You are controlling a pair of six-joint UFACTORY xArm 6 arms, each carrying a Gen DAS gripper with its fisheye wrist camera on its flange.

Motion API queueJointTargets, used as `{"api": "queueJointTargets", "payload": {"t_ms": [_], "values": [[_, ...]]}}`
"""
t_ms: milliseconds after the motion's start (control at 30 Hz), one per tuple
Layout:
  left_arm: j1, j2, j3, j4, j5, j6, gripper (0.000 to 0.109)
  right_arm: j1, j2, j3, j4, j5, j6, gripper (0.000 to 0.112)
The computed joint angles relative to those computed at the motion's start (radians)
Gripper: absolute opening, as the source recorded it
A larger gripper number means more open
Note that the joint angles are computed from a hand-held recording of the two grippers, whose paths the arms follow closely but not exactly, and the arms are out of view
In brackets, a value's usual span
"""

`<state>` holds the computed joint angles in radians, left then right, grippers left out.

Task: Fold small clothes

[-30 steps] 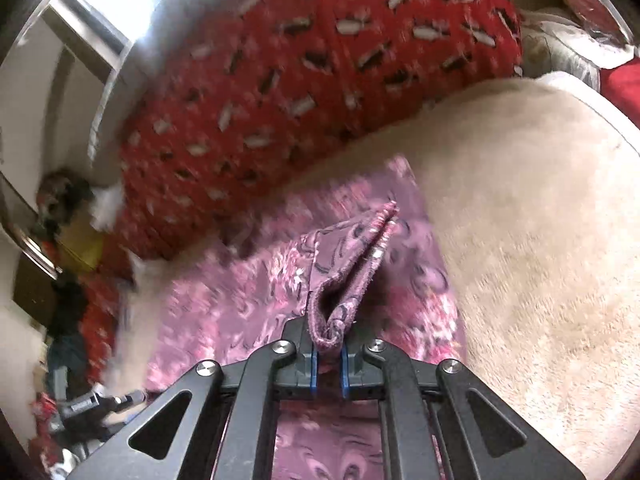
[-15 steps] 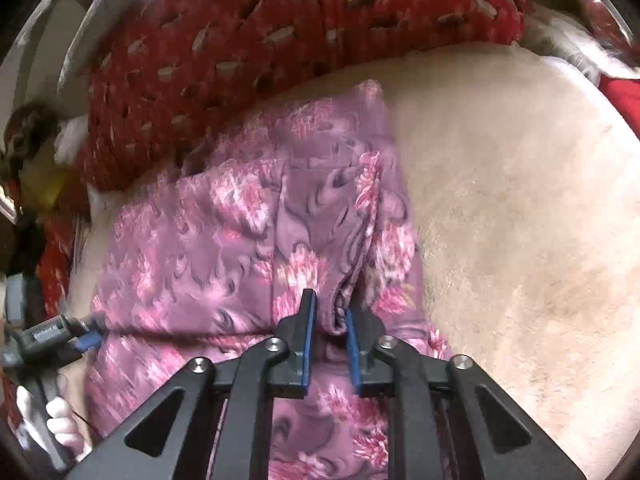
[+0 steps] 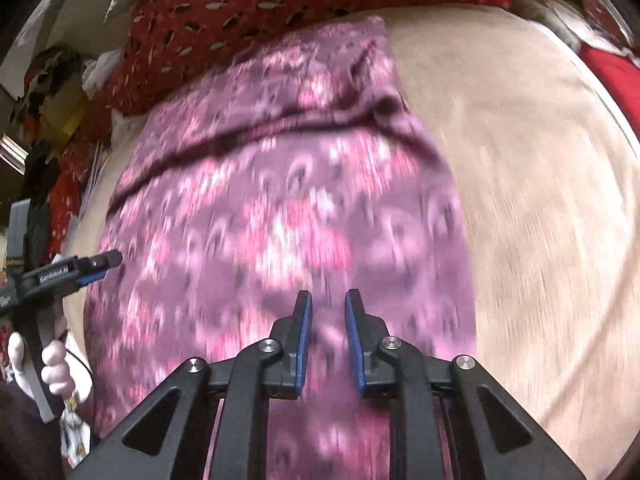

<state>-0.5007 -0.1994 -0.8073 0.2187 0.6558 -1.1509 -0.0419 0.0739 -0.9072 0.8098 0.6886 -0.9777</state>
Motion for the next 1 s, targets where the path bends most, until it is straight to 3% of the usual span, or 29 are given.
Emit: {"api": "queueJointTargets", "payload": {"t_ms": [267,333,433,600,667,733,833,1000], "values": [[-0.044,-0.225,0.200,-0.140,0.001,0.045,0.053,-0.106,-0.172,0.167,-0.013,0.041,-0.055,0.021],[-0.045,-0.361,0.309,-0.191,0.004,0.047,0.053,-0.142,-0.217,0.211,-0.007,0.031,-0.086,0.031],[-0.049,-0.553,0.440,-0.211,0.043,-0.005,0.053,-0.205,-0.262,0.253,0.007,0.018,-0.130,0.036],[-0.059,-0.779,0.599,-0.307,0.080,-0.025,0.053,-0.334,-0.239,0.248,0.026,0.137,-0.193,0.042],[-0.085,-0.862,0.666,-0.373,0.053,-0.013,0.053,-0.393,-0.189,0.222,0.021,0.244,-0.196,0.043],[-0.124,-0.888,0.720,-0.459,-0.028,0.013,0.053,-0.438,-0.144,0.203,0.029,0.349,-0.195,0.043],[-0.177,-0.926,0.742,-0.398,-0.039,-0.069,0.062,-0.477,-0.080,0.186,0.036,0.457,-0.195,0.044],[-0.215,-0.894,0.696,-0.342,-0.014,-0.105,0.062,-0.498,-0.036,0.180,0.082,0.529,-0.229,0.044]]}}
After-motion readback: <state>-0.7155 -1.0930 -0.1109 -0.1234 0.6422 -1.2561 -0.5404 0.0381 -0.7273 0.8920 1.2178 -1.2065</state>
